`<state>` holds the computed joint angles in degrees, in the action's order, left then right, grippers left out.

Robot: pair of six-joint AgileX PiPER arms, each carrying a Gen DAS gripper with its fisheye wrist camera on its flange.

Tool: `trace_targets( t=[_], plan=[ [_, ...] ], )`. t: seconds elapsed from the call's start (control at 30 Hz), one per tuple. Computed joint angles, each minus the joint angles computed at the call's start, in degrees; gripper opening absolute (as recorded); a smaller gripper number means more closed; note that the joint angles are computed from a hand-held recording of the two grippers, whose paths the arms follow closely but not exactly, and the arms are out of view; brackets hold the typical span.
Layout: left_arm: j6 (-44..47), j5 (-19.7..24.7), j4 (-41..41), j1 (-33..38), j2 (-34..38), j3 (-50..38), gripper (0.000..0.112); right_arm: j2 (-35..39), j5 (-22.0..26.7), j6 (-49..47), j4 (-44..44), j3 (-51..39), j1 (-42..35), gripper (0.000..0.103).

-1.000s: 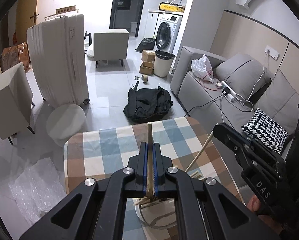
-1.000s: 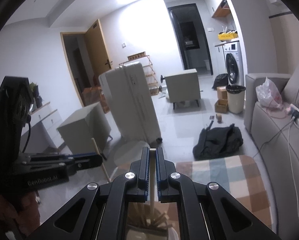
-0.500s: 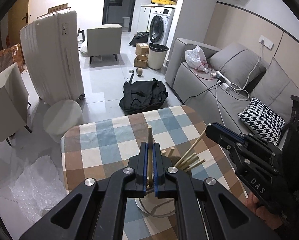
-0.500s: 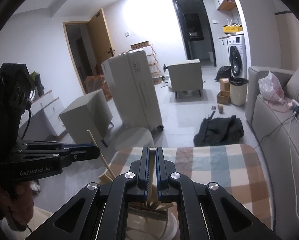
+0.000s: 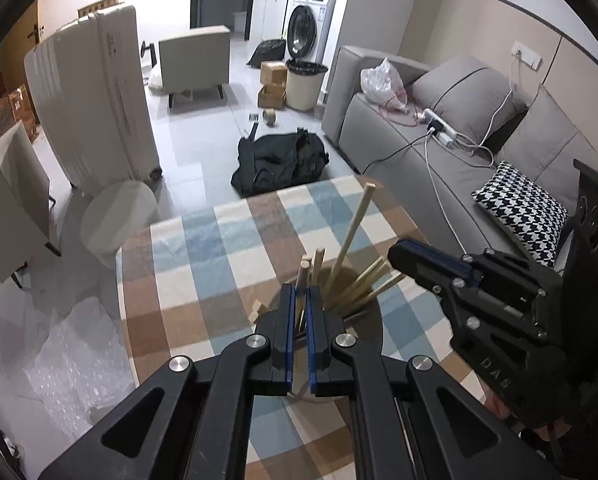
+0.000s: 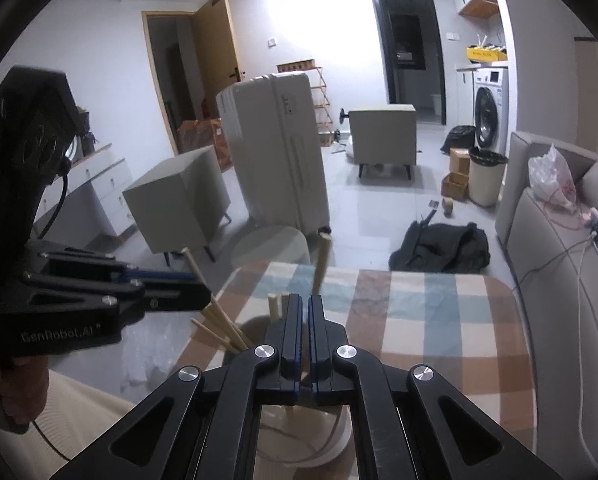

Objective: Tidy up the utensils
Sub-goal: 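Lower both held chopsticks into the white holder, then open both grippers to release the chopsticks and withdraw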

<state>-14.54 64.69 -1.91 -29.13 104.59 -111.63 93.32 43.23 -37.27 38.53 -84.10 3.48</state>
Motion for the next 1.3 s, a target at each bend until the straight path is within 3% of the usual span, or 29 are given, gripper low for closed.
trace_targets(
  t=[0.3,0.5,0.57,0.6,0.7,0.73,0.77,0.8,1.1,1.3],
  plan=[
    [-1.8,1.5,0.4,-0.1,0.7,-1.0,0.000,-1.2,1.4,-1.1,2.9,0.7,-2.9,0.006],
    [0.4,-0.5,-4.4,2.3,-0.5,0.3,0.000,6.8,9.4,6.1,5.2,-12.5,-4.6,0.012],
    [1.2,-1.7,-5.6,3.0,-1.0,0.7,0.000,9.3,10.8,8.6,4.7,-16.5,-4.2,0.031],
    [1.8,-1.8,-6.4,3.4,-1.1,0.5,0.000,10.9,11.8,10.5,3.5,-19.0,-3.7,0.032],
    [2.7,-1.2,-6.9,3.7,-0.4,-1.4,0.001,14.6,14.7,13.2,3.0,-24.3,-3.0,0.031],
    [3.0,-0.8,-7.2,3.8,0.0,-2.0,0.001,15.1,14.9,13.3,3.1,-24.8,-2.8,0.025],
    [3.3,-0.9,-7.7,4.0,0.3,-2.2,0.001,15.4,15.0,13.2,3.3,-25.1,-2.5,0.011],
    [3.3,-1.1,-7.6,4.0,0.3,-2.1,0.001,15.6,15.1,12.9,3.4,-25.3,-2.2,0.003],
    [3.4,0.6,-6.9,3.1,1.8,-1.5,0.001,9.5,9.2,6.4,1.4,-15.0,-0.2,0.001],
    [2.7,1.2,-7.2,3.1,1.4,0.1,0.001,7.3,7.9,5.7,-2.3,-9.5,1.0,0.001]
  ],
)
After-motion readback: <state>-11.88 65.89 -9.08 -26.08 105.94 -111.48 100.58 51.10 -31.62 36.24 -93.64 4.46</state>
